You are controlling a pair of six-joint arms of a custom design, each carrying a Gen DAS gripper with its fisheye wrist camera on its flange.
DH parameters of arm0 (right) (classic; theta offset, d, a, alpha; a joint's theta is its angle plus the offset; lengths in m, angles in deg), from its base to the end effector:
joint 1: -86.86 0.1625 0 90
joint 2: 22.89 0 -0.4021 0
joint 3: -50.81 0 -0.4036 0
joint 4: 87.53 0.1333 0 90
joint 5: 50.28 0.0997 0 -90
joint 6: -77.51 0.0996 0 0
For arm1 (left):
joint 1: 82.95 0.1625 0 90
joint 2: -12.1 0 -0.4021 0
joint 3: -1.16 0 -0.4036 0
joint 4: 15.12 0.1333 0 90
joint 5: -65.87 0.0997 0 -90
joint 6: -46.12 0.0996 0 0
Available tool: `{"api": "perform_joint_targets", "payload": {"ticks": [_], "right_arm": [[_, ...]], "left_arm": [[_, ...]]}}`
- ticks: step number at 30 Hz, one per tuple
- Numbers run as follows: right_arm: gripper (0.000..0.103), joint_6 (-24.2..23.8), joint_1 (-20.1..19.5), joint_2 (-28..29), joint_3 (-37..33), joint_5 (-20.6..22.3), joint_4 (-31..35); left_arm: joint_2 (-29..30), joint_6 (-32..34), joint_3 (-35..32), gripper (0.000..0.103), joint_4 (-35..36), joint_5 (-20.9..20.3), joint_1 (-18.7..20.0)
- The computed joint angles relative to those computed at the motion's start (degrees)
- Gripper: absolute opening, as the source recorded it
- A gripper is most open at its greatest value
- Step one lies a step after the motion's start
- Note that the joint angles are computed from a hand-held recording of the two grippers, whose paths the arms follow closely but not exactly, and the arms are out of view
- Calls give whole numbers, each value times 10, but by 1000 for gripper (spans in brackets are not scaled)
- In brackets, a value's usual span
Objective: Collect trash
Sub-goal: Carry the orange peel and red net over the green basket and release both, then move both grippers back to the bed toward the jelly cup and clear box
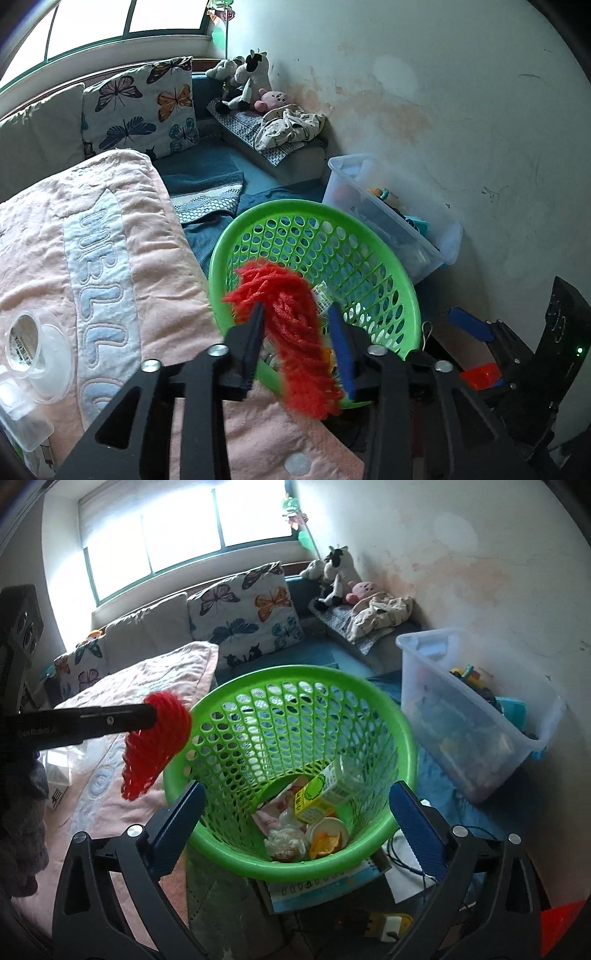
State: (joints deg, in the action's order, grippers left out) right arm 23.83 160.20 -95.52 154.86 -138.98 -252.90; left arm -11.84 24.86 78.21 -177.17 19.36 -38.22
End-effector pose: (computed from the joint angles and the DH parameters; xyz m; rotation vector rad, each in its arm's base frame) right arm -0.0437 -0.6188 0.3334 0.8311 -2.4451 0.8687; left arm -0.3748 -0.6554 -0.0331 0.3618 2.5113 -0.9069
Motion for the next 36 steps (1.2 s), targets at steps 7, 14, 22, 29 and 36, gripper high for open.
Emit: {"api": "perform_joint_targets", "payload": {"ticks": [7, 14, 22, 29, 36], "right_arm": [[99, 1, -4, -4, 13, 11, -37], [99, -22, 4, -6, 28, 15, -46], [99, -45, 27, -7, 46, 14, -28], [99, -60, 53, 2, 56, 10, -11], [99, -56, 78, 16, 51, 10, 42]], "left_arm": [[-5, -4, 16, 42, -14, 2, -4], [-40, -25, 80, 50, -41, 40, -20], [-107, -101, 191, 51, -61, 99, -34], [-176, -245, 279, 51, 20, 192, -53], [-267, -444, 364, 55, 157, 242, -66]]}}
